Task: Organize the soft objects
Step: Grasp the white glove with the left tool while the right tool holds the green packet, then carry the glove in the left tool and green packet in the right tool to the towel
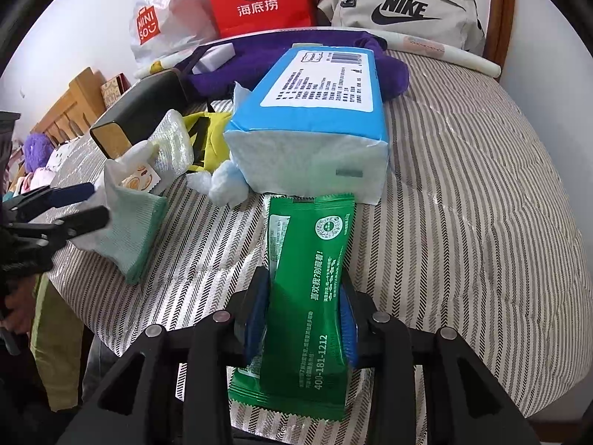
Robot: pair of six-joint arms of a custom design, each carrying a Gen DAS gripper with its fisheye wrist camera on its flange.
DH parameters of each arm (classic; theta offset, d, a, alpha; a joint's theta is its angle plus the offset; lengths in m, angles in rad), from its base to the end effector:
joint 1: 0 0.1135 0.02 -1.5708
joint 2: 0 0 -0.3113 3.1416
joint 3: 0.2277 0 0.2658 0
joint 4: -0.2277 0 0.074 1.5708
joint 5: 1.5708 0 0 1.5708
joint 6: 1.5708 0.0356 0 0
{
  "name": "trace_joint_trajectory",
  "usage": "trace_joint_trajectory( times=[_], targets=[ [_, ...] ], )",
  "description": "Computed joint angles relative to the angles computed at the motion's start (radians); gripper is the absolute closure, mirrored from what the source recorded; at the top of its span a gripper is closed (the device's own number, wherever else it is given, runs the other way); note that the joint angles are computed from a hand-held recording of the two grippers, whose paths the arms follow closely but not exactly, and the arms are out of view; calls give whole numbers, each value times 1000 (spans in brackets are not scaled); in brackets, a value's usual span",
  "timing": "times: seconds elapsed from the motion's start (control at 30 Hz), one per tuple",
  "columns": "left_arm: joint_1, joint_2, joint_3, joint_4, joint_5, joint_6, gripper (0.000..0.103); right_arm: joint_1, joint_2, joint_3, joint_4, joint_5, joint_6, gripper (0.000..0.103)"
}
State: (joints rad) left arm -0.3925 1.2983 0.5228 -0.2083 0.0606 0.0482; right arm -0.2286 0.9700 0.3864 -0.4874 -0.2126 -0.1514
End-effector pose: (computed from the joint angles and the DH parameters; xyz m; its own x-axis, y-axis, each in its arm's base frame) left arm 0.2059 -0.0876 0.1837 -0.7485 0.3619 -0.5557 0.4494 0.8930 -0.0237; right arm 0.1432 -0.0256 0.1822 -0.8636 0.0496 -0.5017 -0.0073 0.9938 0.1108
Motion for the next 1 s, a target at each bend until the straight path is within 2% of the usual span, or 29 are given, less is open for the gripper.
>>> trace_joint_trajectory(
  times=[0.03, 0.1, 0.17, 0.2, 0.23, 0.3, 0.6, 0.73, 1.0],
  targets=[
    [-13, 13, -5, 16, -26, -4, 32, 4, -3, -2, 3, 4, 1, 67],
    [-22, 17, -29, 59, -48, 1, 45, 18, -12, -11, 16, 20, 6, 67],
    [0, -9, -45, 71, -37, 20, 85, 40, -22, -19, 29, 46, 13, 70],
    [30, -10, -37, 50, 12, 36, 93, 46, -25, -22, 33, 53, 15, 70],
    [80, -8, -24, 17, 91, 52, 95, 46, -26, -22, 34, 56, 14, 71],
    [141, -33, -29, 3, 163, 65, 95, 42, -30, -19, 25, 51, 10, 72],
    [324, -112, -5, -94, 361, 102, 96, 17, -94, 12, -51, 17, -4, 72],
    [345, -125, 4, -107, 361, 110, 96, -22, -115, 34, -95, -20, -17, 72],
    [425, -167, 26, -169, 445, 117, 96, -8, -160, 73, -162, -13, -17, 72]
  ],
)
